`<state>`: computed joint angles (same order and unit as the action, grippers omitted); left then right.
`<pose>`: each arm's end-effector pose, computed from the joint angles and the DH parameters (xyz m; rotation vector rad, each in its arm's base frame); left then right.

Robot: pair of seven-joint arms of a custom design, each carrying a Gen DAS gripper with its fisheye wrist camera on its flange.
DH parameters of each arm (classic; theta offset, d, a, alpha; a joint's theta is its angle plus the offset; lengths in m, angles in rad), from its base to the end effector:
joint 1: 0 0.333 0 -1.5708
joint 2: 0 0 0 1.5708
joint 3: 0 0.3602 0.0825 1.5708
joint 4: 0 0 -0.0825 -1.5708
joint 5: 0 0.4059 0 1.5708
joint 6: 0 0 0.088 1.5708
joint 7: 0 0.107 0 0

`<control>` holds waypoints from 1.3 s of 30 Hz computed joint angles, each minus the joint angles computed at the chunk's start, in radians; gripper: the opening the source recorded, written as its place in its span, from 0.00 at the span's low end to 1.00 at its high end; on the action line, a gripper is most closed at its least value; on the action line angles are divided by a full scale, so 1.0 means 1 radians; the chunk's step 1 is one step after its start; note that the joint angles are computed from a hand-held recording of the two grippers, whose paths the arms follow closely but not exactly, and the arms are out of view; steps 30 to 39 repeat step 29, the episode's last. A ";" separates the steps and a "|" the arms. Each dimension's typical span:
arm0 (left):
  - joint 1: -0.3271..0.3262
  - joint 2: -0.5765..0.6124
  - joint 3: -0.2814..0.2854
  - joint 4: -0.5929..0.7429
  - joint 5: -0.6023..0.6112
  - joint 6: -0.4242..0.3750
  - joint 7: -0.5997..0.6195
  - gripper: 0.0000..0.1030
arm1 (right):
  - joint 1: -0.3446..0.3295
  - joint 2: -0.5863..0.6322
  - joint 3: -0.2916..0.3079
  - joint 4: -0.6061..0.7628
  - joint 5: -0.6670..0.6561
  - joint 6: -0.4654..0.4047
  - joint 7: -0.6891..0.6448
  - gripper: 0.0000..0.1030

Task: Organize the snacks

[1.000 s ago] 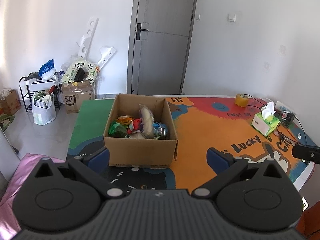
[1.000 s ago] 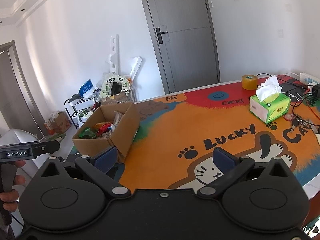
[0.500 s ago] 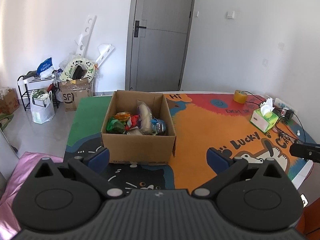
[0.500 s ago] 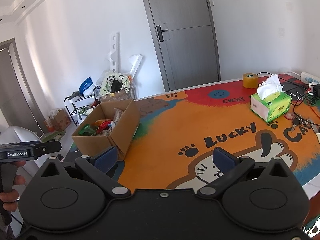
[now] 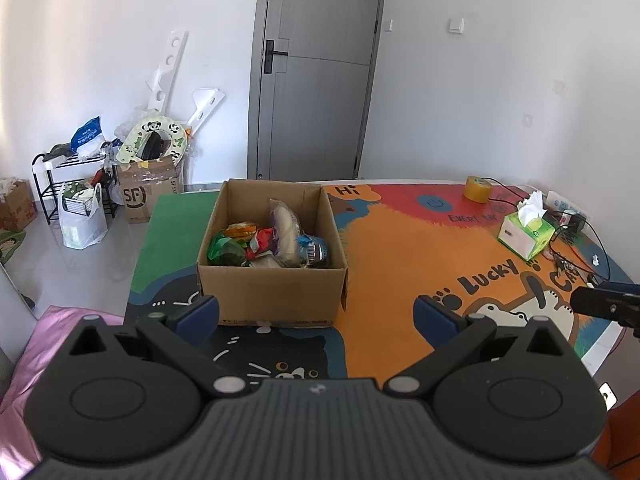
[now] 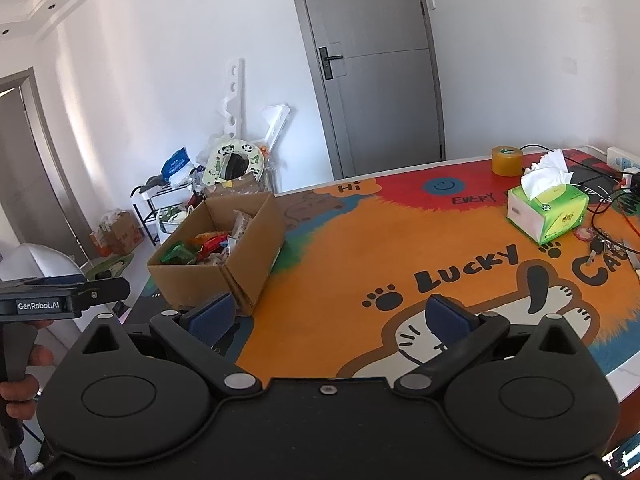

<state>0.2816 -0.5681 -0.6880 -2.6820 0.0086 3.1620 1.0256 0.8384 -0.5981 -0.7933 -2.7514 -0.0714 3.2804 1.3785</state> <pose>0.3828 -0.1966 0.5077 -1.6837 1.6272 -0.9655 0.4175 -0.0002 0.4845 -1.6599 1.3754 -0.5480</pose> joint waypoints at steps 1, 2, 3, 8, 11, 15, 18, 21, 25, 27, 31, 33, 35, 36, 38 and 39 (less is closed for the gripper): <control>0.002 0.000 -0.002 0.000 0.002 0.000 0.000 1.00 | 0.002 0.000 -0.001 0.001 0.000 -0.002 -0.001 1.00; 0.001 0.000 -0.003 0.000 0.003 0.001 0.001 1.00 | 0.005 0.000 -0.002 0.002 -0.001 -0.006 -0.003 1.00; -0.001 -0.003 -0.002 -0.002 0.002 0.001 0.001 1.00 | 0.002 0.002 0.002 0.003 0.000 -0.009 -0.005 1.00; 0.003 -0.007 -0.005 -0.003 0.005 0.001 0.002 1.00 | -0.002 0.000 0.013 0.001 0.004 -0.011 -0.013 1.00; -0.011 -0.010 0.008 -0.008 0.004 0.005 0.010 1.00 | -0.006 0.005 0.019 0.002 0.008 -0.012 -0.015 1.00; -0.027 -0.008 0.021 -0.009 -0.001 0.006 0.022 1.00 | -0.007 0.007 0.021 0.002 0.011 -0.011 -0.016 1.00; -0.033 -0.007 0.020 -0.009 -0.001 0.013 0.033 1.00 | 0.000 0.013 0.013 0.006 0.016 -0.013 -0.015 1.00; -0.027 -0.007 0.008 -0.005 -0.006 0.013 0.036 1.00 | 0.007 0.013 0.002 0.006 0.019 -0.013 -0.019 1.00; -0.030 -0.006 0.004 -0.002 -0.007 0.012 0.040 1.00 | 0.010 0.010 -0.009 0.006 0.024 -0.013 -0.023 1.00; -0.035 -0.001 0.007 -0.001 -0.007 0.014 0.045 1.00 | 0.010 0.010 -0.011 0.005 0.026 -0.010 -0.023 1.00; -0.039 0.003 0.011 0.000 -0.009 0.012 0.048 1.00 | 0.008 0.011 -0.010 0.004 0.027 -0.007 -0.021 1.00; -0.039 0.003 0.011 0.000 -0.009 0.012 0.048 1.00 | 0.008 0.011 -0.010 0.004 0.027 -0.007 -0.021 1.00; -0.039 0.003 0.011 0.000 -0.009 0.012 0.048 1.00 | 0.008 0.011 -0.010 0.004 0.027 -0.007 -0.021 1.00; -0.039 0.003 0.011 0.000 -0.009 0.012 0.048 1.00 | 0.008 0.011 -0.010 0.004 0.027 -0.007 -0.021 1.00; -0.039 0.003 0.011 0.000 -0.009 0.012 0.048 1.00 | 0.008 0.011 -0.010 0.004 0.027 -0.007 -0.021 1.00; -0.039 0.003 0.011 0.000 -0.009 0.012 0.048 1.00 | 0.008 0.011 -0.010 0.004 0.027 -0.007 -0.021 1.00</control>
